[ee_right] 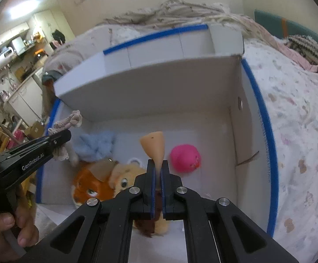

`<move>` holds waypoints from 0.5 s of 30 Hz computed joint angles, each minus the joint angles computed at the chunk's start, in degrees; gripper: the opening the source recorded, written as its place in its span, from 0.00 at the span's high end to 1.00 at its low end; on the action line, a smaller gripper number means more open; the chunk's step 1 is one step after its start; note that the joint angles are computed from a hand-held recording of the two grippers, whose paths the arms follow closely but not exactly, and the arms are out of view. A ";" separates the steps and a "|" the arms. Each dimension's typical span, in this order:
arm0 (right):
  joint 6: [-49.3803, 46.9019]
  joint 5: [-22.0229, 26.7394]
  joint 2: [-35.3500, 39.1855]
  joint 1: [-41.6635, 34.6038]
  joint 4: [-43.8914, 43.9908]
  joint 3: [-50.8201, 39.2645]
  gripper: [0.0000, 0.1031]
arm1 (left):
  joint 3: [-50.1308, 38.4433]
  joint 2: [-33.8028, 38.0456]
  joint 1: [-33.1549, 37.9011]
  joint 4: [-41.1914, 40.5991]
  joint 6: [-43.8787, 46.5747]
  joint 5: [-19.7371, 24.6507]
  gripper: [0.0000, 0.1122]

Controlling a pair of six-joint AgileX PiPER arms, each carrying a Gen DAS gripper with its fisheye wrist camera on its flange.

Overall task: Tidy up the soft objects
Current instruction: 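Carry the grey plush and orange block down into the box with both tools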

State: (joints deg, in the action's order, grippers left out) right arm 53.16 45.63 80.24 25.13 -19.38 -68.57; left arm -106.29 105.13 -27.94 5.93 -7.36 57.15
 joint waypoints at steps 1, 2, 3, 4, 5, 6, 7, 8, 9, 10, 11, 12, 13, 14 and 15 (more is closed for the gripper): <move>-0.78 -0.07 0.53 -0.46 1.10 0.10 0.94 | 0.20 0.41 -0.04 -0.08 0.06 -0.13 0.90; -0.74 0.06 0.87 -0.44 1.51 0.27 0.94 | 0.51 0.57 0.03 -0.29 -0.08 -0.42 0.90; -1.63 0.14 1.34 -1.08 2.66 0.26 0.94 | 1.03 0.57 0.17 -0.76 -0.09 -0.90 0.90; -2.09 0.36 1.80 -1.44 3.55 0.22 0.94 | 1.30 0.73 0.27 -1.20 0.12 -1.20 0.90; -2.38 0.45 2.14 -1.70 4.24 0.23 0.94 | 1.32 1.12 0.09 -0.87 0.09 -1.25 0.90; -2.68 0.51 2.34 -1.96 4.84 0.30 0.94 | 1.13 1.47 -0.06 -0.63 0.12 -1.12 0.90; -2.74 0.62 2.52 -2.03 5.05 0.33 0.94 | 1.15 1.75 0.00 -0.66 0.34 -1.09 0.90; -2.69 0.80 2.64 -1.97 4.97 0.33 0.94 | 1.21 1.99 0.12 -0.73 0.37 -1.03 0.90; -2.42 0.89 2.70 -1.72 4.71 0.46 0.94 | 1.21 2.19 0.27 -0.84 0.34 -0.85 0.90; -2.27 1.23 2.87 -1.55 4.50 0.29 0.94 | 1.21 2.36 0.38 -0.93 0.26 -0.67 0.90; -2.09 1.49 2.94 -1.45 4.33 0.31 0.94 | 1.02 2.64 0.49 -0.94 0.14 -0.42 0.90; -2.09 1.79 3.15 -1.44 4.44 0.14 0.94 | 0.79 2.93 0.61 -1.00 0.09 -0.14 0.90; -1.97 1.95 3.23 -1.49 4.63 0.26 0.94 | 0.74 3.00 0.73 -1.04 0.05 -0.03 0.90; -2.13 2.14 3.52 -1.72 4.98 -0.02 0.94 | 0.86 3.00 0.85 -1.06 0.03 -0.09 0.90; -1.93 2.18 3.60 -1.85 5.15 0.06 0.94 | 0.98 2.97 0.89 -1.16 0.17 -0.20 0.90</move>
